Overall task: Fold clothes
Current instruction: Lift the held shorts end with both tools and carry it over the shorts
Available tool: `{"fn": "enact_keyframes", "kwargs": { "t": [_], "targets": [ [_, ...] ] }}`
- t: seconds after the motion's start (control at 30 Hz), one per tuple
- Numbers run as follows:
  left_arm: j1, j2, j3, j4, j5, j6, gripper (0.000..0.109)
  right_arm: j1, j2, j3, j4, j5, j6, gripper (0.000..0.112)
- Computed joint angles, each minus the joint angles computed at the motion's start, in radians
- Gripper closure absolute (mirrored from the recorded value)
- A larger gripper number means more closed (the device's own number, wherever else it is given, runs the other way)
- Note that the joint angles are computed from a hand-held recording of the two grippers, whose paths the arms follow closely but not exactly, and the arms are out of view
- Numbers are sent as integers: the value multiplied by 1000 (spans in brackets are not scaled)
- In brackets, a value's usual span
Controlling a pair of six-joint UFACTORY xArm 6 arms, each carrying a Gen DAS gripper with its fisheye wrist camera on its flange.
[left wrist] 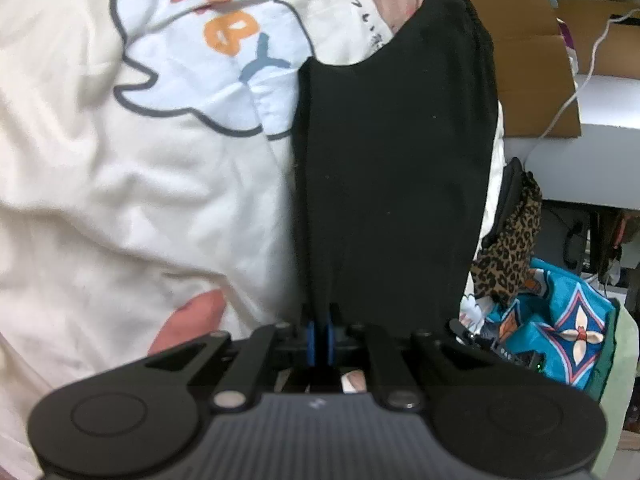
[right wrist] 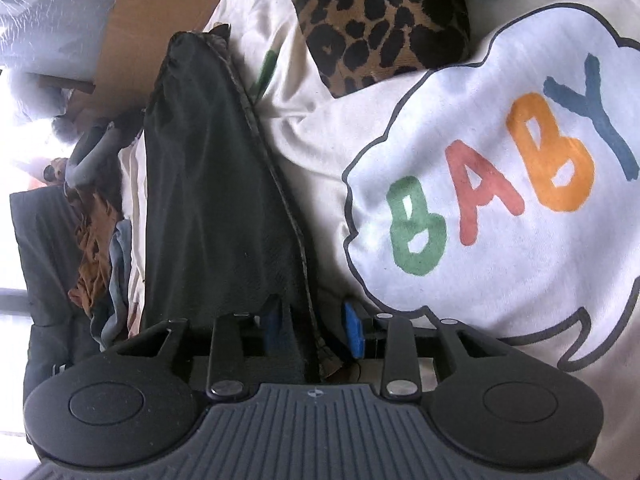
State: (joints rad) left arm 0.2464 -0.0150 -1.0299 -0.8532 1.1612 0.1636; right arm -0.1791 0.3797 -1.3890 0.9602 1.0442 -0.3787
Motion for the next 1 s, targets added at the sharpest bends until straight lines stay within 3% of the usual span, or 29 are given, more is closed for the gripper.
{"fn": "enact_keyframes", "kwargs": {
  "t": [0.3,0.47,0.5,0.57,0.67,0.93,1.0],
  "targets": [
    [251,13,-43,66,192,140,102,12,62,-74,26,49,3,72],
    [384,56,-121,114,304,203,102,34,40,-23,84,4,-17,73],
    [407,60,-138,123,327,213,102,41,29,-13,73,-14,-9,75],
    [438,59,-170,135,372,205,102,57,3,9,34,-51,27,91],
    [517,98,-248,158,453,232,102,71,-36,49,20,-76,35,105],
    [730,244,-558,154,708,322,102,101,-148,125,73,-146,10,108],
    [754,224,-560,146,740,329,103,109,-167,123,74,-147,6,108]
  ]
}}
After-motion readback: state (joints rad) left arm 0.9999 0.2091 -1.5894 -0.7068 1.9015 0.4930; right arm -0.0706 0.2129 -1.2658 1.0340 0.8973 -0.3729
